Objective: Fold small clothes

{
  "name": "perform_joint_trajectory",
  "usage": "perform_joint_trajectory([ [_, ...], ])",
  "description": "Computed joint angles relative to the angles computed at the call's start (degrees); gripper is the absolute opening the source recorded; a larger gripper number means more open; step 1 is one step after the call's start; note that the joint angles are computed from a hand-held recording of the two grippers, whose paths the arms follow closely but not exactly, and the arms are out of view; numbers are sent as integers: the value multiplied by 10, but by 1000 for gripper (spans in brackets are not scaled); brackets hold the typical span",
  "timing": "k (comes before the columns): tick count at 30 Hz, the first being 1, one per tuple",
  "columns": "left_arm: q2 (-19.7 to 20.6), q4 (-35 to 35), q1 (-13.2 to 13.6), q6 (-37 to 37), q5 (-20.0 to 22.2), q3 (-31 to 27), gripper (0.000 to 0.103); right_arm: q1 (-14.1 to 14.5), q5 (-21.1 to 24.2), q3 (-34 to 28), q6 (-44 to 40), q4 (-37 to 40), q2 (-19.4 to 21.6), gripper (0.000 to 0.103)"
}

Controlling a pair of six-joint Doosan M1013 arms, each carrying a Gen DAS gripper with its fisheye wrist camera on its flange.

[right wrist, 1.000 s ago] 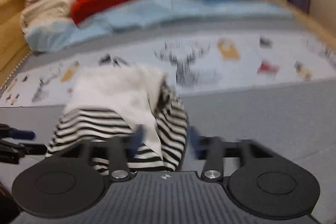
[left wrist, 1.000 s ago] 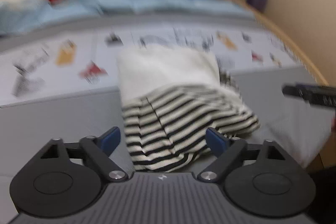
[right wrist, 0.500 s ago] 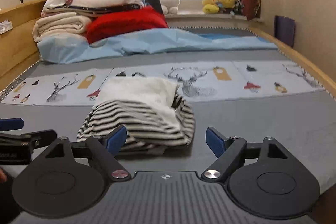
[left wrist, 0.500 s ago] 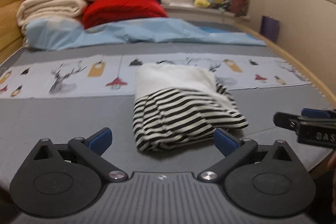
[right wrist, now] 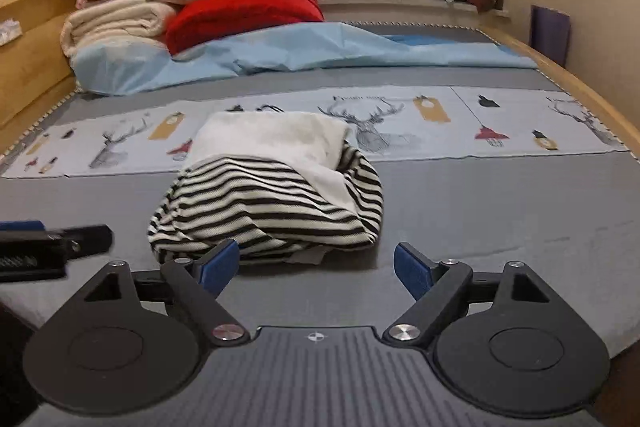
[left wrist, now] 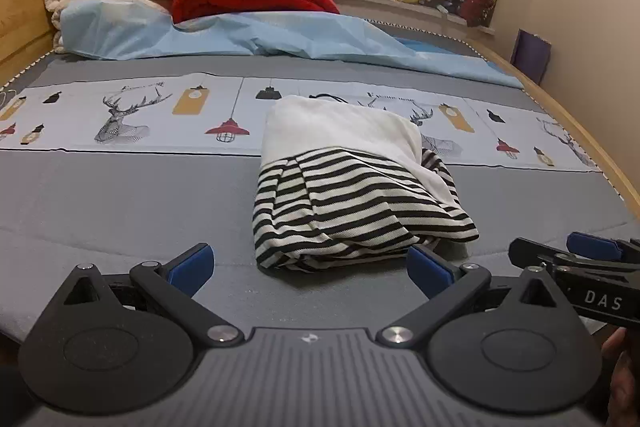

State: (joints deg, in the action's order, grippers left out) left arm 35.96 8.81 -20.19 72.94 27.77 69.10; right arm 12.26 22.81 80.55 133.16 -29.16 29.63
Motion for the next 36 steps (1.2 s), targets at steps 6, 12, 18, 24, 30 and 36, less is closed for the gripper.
perform_joint_trajectory([
  [6,7,-9,-2,4,10,-9,103,1,-8,-4,-17,11,4,85],
  [12,10,-7,-5,12,9,-11,103,-1,-19,-6,-48,35,6,85],
  [18,11,-7,-4,13,9,-12,103,0,-22,-6,-51,37,7,85],
  [24,11,-12,-4,16,8,-10,103,0,-24,-6,-47,39,8,85],
  [30,11,-14,-4,17,10,-10,103,0,-25,-5,-45,32,7,85],
  [36,11,-15,-4,17,9,-9,103,0,-25,-6,-45,32,7,84],
])
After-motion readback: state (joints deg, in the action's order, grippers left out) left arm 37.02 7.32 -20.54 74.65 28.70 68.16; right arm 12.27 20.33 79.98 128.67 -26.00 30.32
